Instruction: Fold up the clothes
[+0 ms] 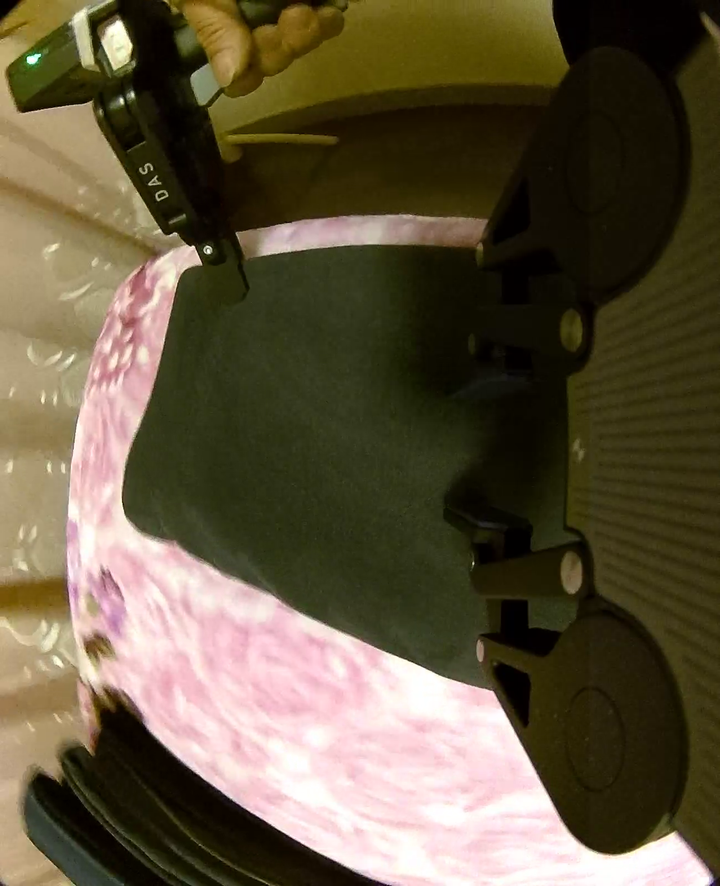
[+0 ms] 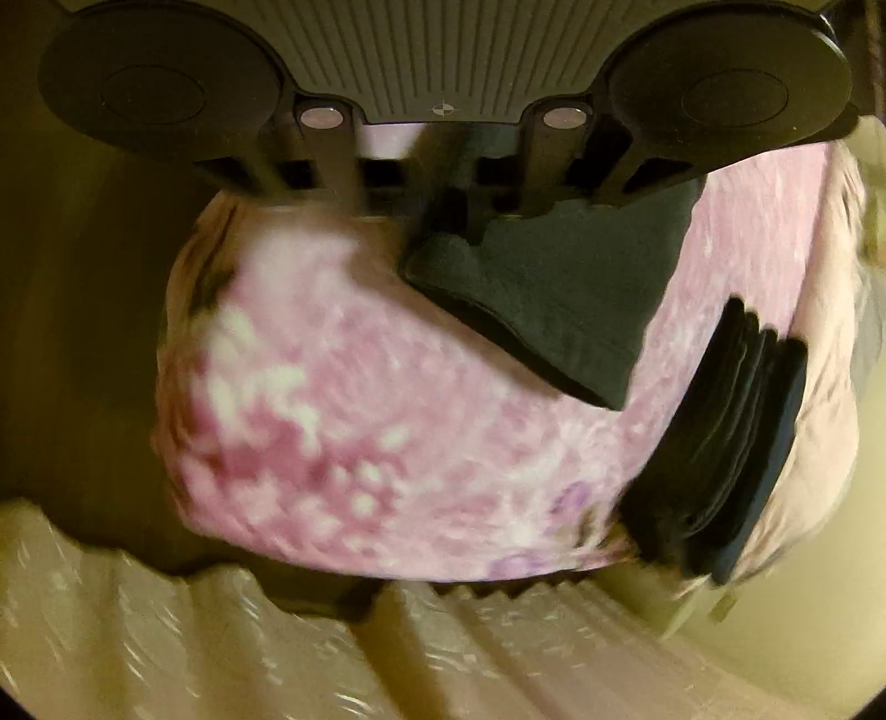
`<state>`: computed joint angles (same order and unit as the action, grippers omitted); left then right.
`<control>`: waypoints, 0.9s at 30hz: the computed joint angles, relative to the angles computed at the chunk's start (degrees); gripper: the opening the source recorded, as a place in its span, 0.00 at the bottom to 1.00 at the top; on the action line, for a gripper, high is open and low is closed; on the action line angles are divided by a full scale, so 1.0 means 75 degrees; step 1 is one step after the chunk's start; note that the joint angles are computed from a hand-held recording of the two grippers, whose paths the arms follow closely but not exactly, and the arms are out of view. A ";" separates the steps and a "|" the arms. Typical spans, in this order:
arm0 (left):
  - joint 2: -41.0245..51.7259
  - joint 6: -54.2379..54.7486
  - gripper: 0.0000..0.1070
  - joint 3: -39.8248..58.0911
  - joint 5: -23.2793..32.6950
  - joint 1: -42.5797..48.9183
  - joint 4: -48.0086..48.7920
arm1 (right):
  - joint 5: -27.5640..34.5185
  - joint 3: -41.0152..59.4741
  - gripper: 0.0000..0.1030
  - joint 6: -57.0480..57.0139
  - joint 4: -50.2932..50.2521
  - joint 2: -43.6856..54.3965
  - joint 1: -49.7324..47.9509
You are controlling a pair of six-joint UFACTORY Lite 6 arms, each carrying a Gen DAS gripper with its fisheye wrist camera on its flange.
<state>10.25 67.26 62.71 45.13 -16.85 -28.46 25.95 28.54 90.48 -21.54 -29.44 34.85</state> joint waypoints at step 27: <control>0.6609 0.4396 0.42 0.7270 0.4279 0.4167 -0.0343 | 0.3704 0.9279 0.60 -0.4165 0.0984 0.8300 0.2108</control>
